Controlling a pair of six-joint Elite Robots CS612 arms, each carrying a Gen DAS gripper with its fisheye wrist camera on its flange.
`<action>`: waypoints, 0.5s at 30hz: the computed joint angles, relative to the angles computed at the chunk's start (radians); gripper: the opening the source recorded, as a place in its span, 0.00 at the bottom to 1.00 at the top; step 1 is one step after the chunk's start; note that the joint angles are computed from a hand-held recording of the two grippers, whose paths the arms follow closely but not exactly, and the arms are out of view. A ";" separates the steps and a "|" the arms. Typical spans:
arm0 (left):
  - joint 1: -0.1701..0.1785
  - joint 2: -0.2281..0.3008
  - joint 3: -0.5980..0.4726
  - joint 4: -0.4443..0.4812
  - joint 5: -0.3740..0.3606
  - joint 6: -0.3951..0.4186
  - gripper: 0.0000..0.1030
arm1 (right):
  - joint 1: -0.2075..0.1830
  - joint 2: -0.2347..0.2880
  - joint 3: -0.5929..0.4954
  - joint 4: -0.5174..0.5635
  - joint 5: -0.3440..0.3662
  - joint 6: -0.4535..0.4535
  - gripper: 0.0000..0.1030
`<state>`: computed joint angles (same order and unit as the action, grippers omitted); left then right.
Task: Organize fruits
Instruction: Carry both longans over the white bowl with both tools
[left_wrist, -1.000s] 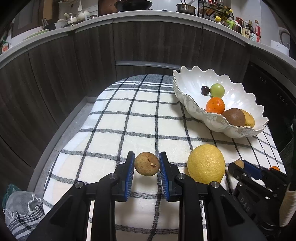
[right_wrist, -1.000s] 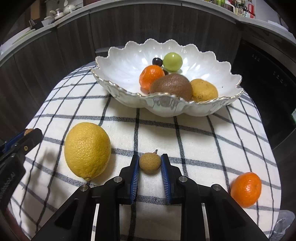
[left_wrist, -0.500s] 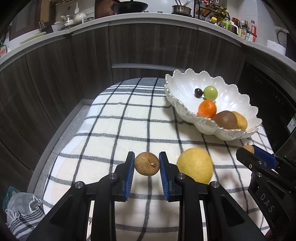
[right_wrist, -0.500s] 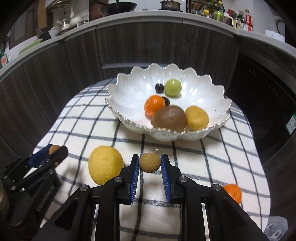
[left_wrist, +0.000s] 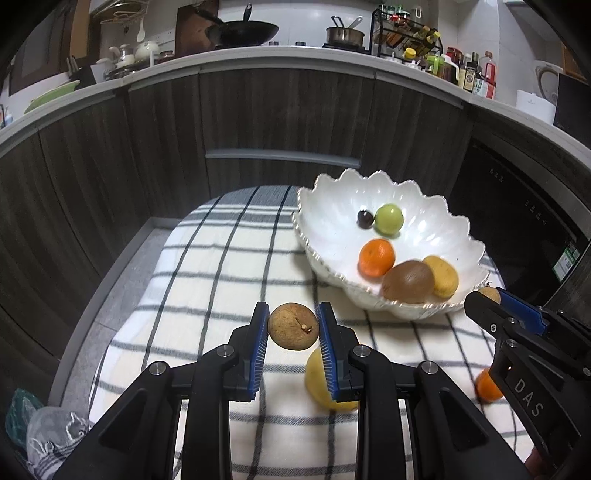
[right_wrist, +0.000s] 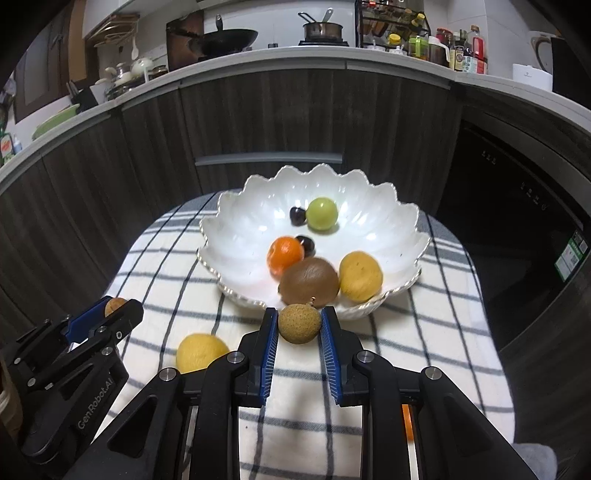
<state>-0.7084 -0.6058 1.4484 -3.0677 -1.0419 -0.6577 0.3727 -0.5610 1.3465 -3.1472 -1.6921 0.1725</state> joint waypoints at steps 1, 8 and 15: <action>0.001 0.000 -0.007 0.001 0.001 0.007 0.26 | -0.001 -0.001 -0.001 -0.002 -0.001 -0.002 0.24; 0.006 0.012 -0.061 0.012 -0.004 0.044 0.26 | -0.012 -0.005 -0.021 -0.015 -0.008 -0.009 0.24; 0.017 0.038 -0.132 0.030 -0.018 0.081 0.26 | -0.025 0.004 -0.058 0.002 -0.012 -0.013 0.24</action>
